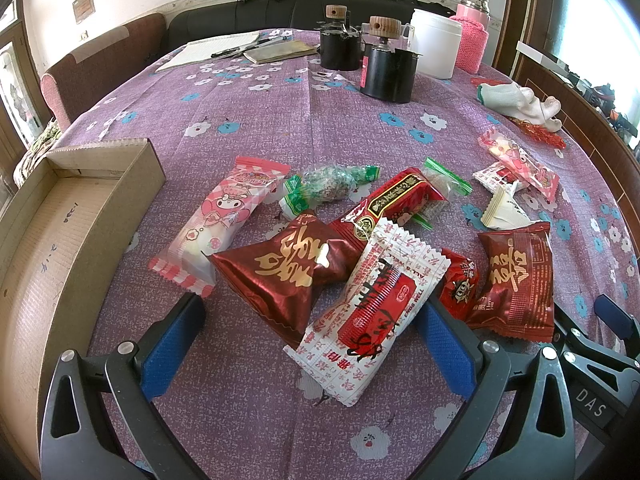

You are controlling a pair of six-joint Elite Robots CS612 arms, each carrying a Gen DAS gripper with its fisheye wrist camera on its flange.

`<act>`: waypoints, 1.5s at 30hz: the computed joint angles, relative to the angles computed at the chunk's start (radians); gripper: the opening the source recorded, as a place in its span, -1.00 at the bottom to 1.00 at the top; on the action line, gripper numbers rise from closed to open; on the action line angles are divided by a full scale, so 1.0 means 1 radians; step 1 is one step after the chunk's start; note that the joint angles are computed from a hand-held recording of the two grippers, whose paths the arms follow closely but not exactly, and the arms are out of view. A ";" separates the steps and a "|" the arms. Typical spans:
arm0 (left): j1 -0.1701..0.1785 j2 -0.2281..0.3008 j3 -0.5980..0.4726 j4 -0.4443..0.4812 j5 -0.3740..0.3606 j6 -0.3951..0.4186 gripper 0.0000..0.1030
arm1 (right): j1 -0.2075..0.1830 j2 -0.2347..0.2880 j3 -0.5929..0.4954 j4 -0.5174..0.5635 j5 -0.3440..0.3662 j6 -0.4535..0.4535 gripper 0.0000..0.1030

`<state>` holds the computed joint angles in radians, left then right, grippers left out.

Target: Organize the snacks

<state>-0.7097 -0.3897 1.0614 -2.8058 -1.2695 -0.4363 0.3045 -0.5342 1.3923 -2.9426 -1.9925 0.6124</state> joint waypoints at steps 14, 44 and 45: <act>0.000 0.000 0.000 0.000 0.000 0.000 1.00 | 0.000 0.000 0.001 -0.001 0.001 0.000 1.00; 0.001 -0.004 0.008 -0.007 -0.013 0.016 1.00 | 0.000 0.000 0.001 -0.001 0.000 0.000 1.00; 0.001 -0.006 0.012 -0.009 -0.018 0.023 1.00 | 0.000 0.000 0.001 -0.001 0.000 0.000 1.00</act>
